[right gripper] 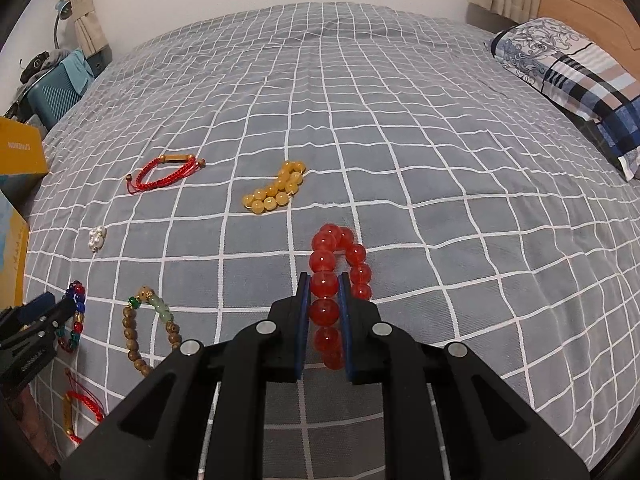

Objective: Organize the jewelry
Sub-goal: 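Lift both held bracelets and carry them over the white cardboard box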

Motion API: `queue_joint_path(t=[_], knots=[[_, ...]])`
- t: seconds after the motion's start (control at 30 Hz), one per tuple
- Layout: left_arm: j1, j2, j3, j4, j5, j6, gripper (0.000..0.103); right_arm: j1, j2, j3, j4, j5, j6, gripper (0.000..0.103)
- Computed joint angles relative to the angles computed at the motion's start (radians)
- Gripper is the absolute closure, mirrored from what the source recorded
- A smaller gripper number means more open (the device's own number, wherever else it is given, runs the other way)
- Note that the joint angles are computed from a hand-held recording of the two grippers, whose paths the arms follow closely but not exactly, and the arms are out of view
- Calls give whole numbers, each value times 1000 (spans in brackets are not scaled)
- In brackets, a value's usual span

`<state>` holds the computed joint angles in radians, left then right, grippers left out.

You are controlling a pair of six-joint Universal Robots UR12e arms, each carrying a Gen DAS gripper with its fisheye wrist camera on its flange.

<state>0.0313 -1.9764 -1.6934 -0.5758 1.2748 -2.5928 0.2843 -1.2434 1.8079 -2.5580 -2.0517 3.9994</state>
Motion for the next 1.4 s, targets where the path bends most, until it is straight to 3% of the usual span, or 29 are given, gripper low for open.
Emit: queue_joint_path(t=[0.07, 0.13, 0.17, 0.37, 0.77, 1.07, 1.4], knots=[[-4, -1, -1, 7, 12, 8, 56, 0, -1, 1, -3, 0, 1, 90], [-2, -3, 2, -7, 4, 16, 87, 0, -1, 2, -2, 0, 2, 90], [-2, -4, 7, -24, 5, 19, 91, 0, -1, 1, -2, 0, 3, 90], [8, -1, 10, -36, -29, 7, 93, 0, -3, 4, -9, -3, 6, 90], [27, 24, -15, 36, -126, -21, 93, 12, -3, 6, -46, -59, -1, 90], [41, 40, -47, 169, -194, -64, 94, 27, -1, 13, -114, -116, -18, 90], [50, 46, -62, 273, -206, -95, 94, 48, 9, 6, -167, -190, -52, 90]])
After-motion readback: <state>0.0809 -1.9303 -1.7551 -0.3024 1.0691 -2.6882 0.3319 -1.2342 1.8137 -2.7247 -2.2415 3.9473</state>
